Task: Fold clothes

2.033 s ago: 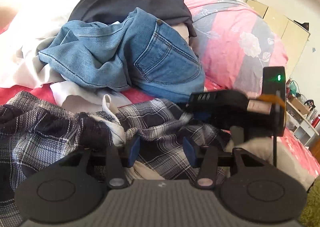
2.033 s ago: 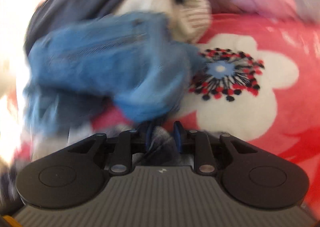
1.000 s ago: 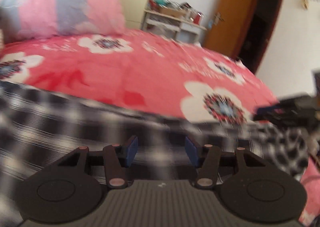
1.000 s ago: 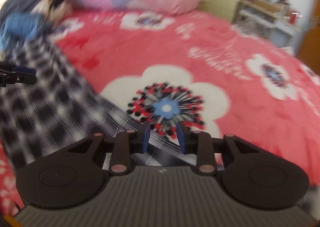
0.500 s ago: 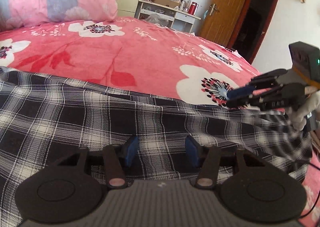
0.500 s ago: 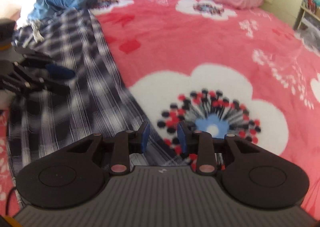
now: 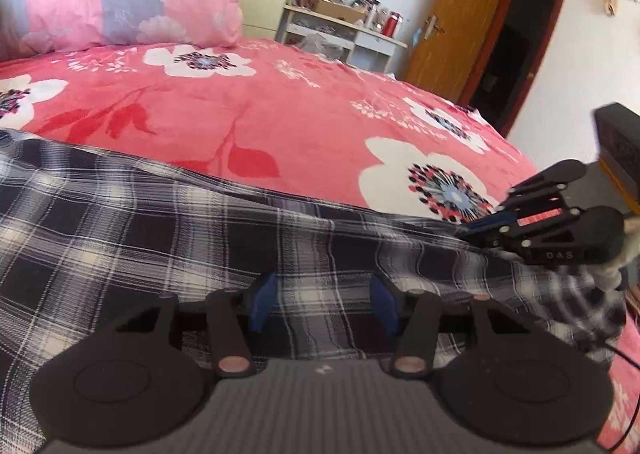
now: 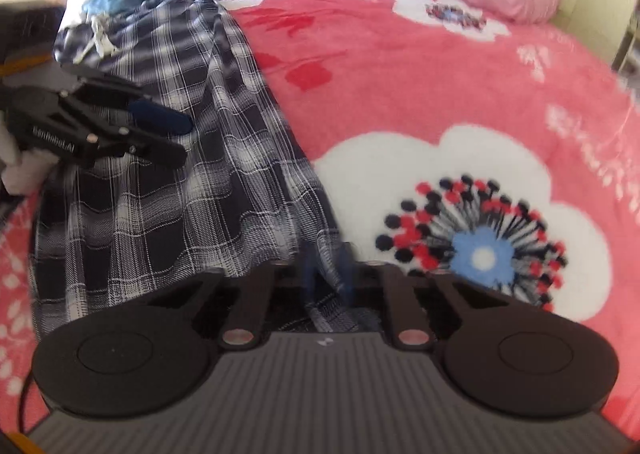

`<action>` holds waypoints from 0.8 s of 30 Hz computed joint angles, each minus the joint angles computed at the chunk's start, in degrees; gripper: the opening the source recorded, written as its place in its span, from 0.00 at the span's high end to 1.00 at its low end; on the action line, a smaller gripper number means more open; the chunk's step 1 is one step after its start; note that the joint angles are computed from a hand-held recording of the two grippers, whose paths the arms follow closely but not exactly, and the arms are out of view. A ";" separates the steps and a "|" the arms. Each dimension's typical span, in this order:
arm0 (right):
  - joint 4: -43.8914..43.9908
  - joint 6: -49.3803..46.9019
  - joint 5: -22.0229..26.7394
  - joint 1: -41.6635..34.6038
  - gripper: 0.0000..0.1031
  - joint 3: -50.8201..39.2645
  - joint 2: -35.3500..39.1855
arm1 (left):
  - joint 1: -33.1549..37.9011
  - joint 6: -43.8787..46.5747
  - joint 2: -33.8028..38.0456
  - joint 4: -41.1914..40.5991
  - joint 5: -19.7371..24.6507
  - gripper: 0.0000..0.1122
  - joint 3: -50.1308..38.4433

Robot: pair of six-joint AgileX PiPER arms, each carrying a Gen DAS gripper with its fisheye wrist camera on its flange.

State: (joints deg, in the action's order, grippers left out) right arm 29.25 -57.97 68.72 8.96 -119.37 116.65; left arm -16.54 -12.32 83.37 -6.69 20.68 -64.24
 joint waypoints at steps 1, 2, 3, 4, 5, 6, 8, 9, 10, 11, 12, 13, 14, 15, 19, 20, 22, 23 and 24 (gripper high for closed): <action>-0.56 -1.34 -3.20 0.50 0.98 2.89 -1.98 | -0.10 -2.51 -0.14 2.07 -0.36 0.53 0.18; -1.03 -2.30 -6.62 0.86 0.98 5.39 -3.65 | -0.37 -5.37 -0.20 4.70 -0.49 0.53 0.21; -1.62 -2.74 -9.91 1.15 0.98 7.27 -4.85 | -0.64 -8.27 -0.26 7.37 -0.57 0.53 0.23; -2.21 -3.12 -13.18 1.45 0.98 9.06 -5.98 | -0.91 -11.18 -0.31 10.06 -0.60 0.54 0.25; -3.14 -3.09 -15.89 1.83 0.98 10.21 -6.65 | -1.18 -14.10 -0.36 12.76 -0.59 0.54 0.26; -4.51 -2.63 -18.22 2.36 0.98 10.91 -6.83 | -1.44 -15.93 -0.24 14.62 -0.31 0.53 0.07; -8.35 -1.43 -24.13 4.00 0.98 13.64 -6.95 | -1.90 -16.39 0.43 15.87 0.92 0.53 -0.86; -10.74 -0.22 -26.37 4.83 0.98 14.55 -6.49 | -2.07 -16.47 0.68 16.26 1.34 0.53 -1.19; -13.44 1.60 -27.62 5.62 0.98 14.83 -5.52 | -2.10 -16.31 0.80 16.27 1.45 0.53 -1.30; -14.87 2.90 -29.08 6.05 0.97 15.47 -4.60 | -2.05 -16.07 0.87 16.07 1.47 0.53 -1.37; -14.00 4.55 -29.30 5.69 0.96 15.16 -3.72 | -2.03 -15.97 0.90 15.96 1.46 0.53 -1.34; -10.85 6.16 -28.00 4.52 0.96 13.42 -2.75 | -2.01 -15.85 0.93 15.83 1.45 0.53 -1.31; -7.57 7.70 -26.77 3.31 0.94 11.71 -1.75 | -1.96 -15.69 0.96 15.67 1.43 0.53 -1.27; -4.03 10.92 -24.26 1.52 0.85 8.83 -0.32 | -1.95 -15.62 0.98 15.58 1.42 0.53 -1.25; 5.94 32.51 -15.67 -7.94 0.66 -3.19 4.42 | -2.11 -16.09 1.02 15.94 1.38 0.53 -1.21; 7.63 36.47 -16.07 -10.22 0.66 -3.11 3.70 | -2.13 -16.12 1.02 15.85 1.34 0.53 -1.19; 11.54 39.65 -19.34 -15.22 0.66 2.22 -1.30 | -1.96 -15.52 0.87 14.84 0.94 0.53 -0.91; 12.87 39.99 -20.65 -17.87 0.66 5.95 -4.97 | -1.82 -15.22 0.51 14.30 0.37 0.53 -0.47; 13.44 40.30 -21.18 -20.61 0.66 9.17 -8.62 | -1.64 -14.97 0.03 13.87 -0.29 0.53 -0.03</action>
State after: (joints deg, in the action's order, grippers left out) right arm 42.68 -17.68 47.55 -11.66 -110.20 108.03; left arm -18.19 -27.29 83.40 7.17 20.40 -64.27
